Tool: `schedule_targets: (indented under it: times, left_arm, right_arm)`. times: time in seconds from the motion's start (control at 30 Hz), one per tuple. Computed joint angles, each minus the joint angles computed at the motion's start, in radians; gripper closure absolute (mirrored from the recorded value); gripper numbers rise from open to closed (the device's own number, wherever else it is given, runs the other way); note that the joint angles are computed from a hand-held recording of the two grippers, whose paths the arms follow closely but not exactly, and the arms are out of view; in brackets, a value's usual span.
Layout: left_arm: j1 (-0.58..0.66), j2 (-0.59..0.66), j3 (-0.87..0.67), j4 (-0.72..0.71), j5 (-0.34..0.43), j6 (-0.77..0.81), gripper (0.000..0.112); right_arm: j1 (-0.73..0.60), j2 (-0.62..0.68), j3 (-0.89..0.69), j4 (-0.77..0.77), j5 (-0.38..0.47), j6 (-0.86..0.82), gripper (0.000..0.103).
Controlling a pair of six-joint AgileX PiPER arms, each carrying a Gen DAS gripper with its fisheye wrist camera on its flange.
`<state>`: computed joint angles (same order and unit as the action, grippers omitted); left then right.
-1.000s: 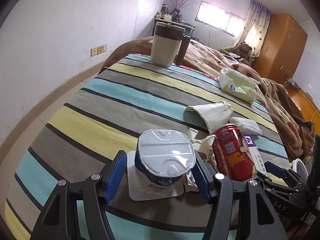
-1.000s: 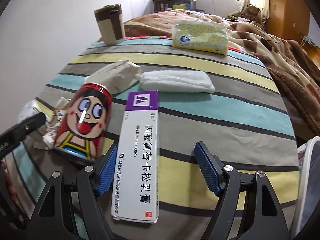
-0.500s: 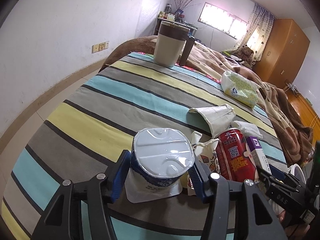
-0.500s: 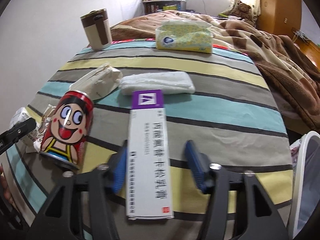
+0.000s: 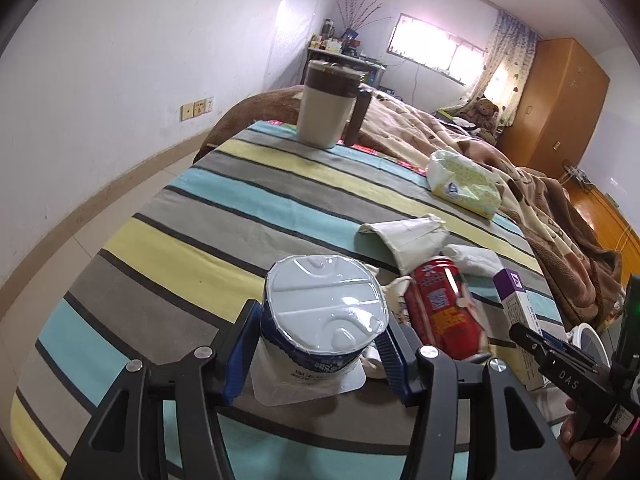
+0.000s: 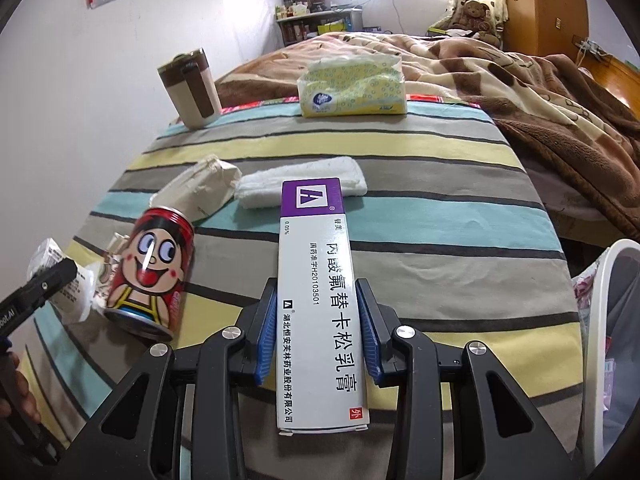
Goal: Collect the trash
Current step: 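Carry the cup with the left tool over the wastebasket while the right tool carries the ointment box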
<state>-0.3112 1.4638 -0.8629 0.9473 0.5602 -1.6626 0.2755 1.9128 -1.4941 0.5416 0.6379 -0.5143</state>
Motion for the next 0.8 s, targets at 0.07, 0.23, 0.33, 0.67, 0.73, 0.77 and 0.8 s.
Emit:
schedule_targets:
  times: [0.07, 0.23, 0.33, 0.67, 0.73, 0.77, 0.8]
  left_arm:
    - [-0.028, -0.011, -0.005, 0.007, 0.023, -0.007, 0.056]
    - [-0.108, -0.029, -0.029, 0.028, 0.094, -0.023, 0.056]
    - [-0.149, -0.033, -0.049, 0.027, 0.115, -0.017, 0.056]
    - [-0.296, 0.002, -0.145, 0.053, 0.179, -0.018, 0.056]
    - [-0.323, 0.015, -0.171, 0.057, 0.192, -0.014, 0.056]
    - [-0.332, 0.021, -0.183, 0.057, 0.197, -0.01, 0.056]
    - [-0.342, 0.028, -0.198, 0.055, 0.202, -0.002, 0.056]
  right_arm:
    - [-0.009, -0.013, 0.012, 0.022, 0.002, -0.022, 0.066]
    - [-0.038, -0.058, 0.053, 0.085, 0.001, -0.084, 0.066]
    - [-0.058, -0.092, 0.08, 0.116, -0.003, -0.115, 0.066]
    - [-0.141, -0.179, 0.153, 0.213, -0.008, -0.221, 0.066]
    - [-0.16, -0.187, 0.161, 0.228, -0.006, -0.235, 0.065]
    - [-0.171, -0.19, 0.163, 0.236, -0.004, -0.241, 0.065]
    - [-0.181, -0.193, 0.165, 0.239, -0.004, -0.243, 0.065]
